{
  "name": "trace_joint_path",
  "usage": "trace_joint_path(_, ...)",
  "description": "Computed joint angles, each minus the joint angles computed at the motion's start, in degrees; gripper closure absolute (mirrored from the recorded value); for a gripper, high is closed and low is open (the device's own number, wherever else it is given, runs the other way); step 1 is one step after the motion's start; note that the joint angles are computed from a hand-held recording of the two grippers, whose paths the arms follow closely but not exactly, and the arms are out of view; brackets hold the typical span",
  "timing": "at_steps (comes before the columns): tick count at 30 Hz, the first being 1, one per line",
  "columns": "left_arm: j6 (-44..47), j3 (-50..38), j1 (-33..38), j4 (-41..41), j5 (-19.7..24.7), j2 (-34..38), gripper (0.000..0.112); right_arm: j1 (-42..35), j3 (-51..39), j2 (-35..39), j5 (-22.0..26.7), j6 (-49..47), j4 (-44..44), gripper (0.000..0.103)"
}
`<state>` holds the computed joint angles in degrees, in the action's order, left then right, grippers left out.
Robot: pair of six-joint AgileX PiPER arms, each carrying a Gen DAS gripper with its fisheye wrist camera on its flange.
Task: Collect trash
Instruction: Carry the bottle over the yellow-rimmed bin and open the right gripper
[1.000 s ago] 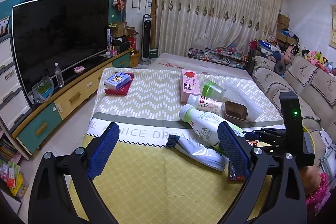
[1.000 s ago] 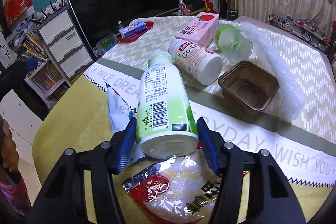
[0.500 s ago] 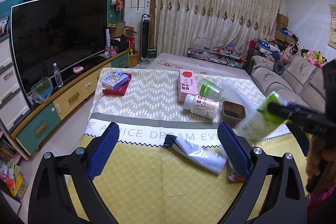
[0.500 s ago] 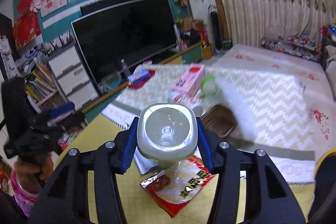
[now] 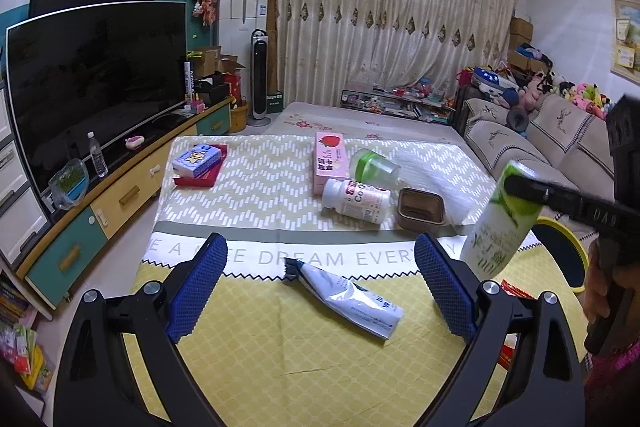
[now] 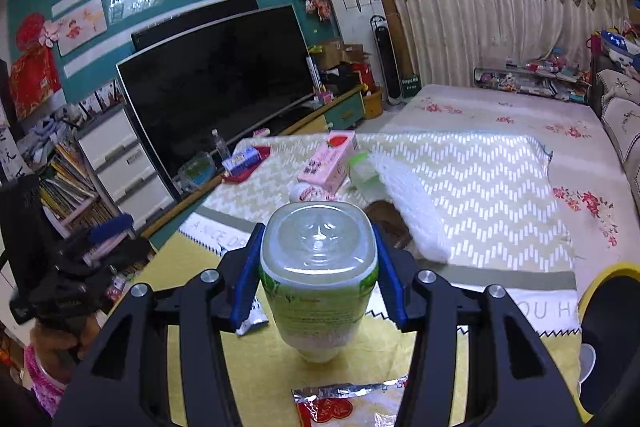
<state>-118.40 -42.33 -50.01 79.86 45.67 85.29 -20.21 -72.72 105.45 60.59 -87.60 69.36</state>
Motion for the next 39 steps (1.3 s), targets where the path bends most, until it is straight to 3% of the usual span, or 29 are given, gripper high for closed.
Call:
trace_joint_path(7,1.1,-2.1,-0.6,0.5,-1.5,2.4,0.019,-3.9,-1.7,-1.3,0.9,-0.2,2.8,0.054)
trace_joint_path(13,3.2,-4.9,-0.4,0.5,-4.2,5.2,0.019,-12.4,-7.0,0.9,0.6,2.1,3.7,0.054)
trace_joint_path(24,6.6,-13.1,-1.0,1.5,-10.5,12.2,0.019,-22.5,-21.4,13.1,-12.7,11.5,-4.2,0.054)
trace_joint_path(31,14.3,-20.5,-1.4,-3.4,-13.4,17.7,0.019,-23.4,-30.3,22.5,-15.4,17.9,-10.7,0.054)
trace_joint_path(39,22.2,-26.5,-1.8,-8.5,-16.1,22.7,0.019,-22.7,-33.6,26.5,-15.8,22.1,-13.6,0.051)
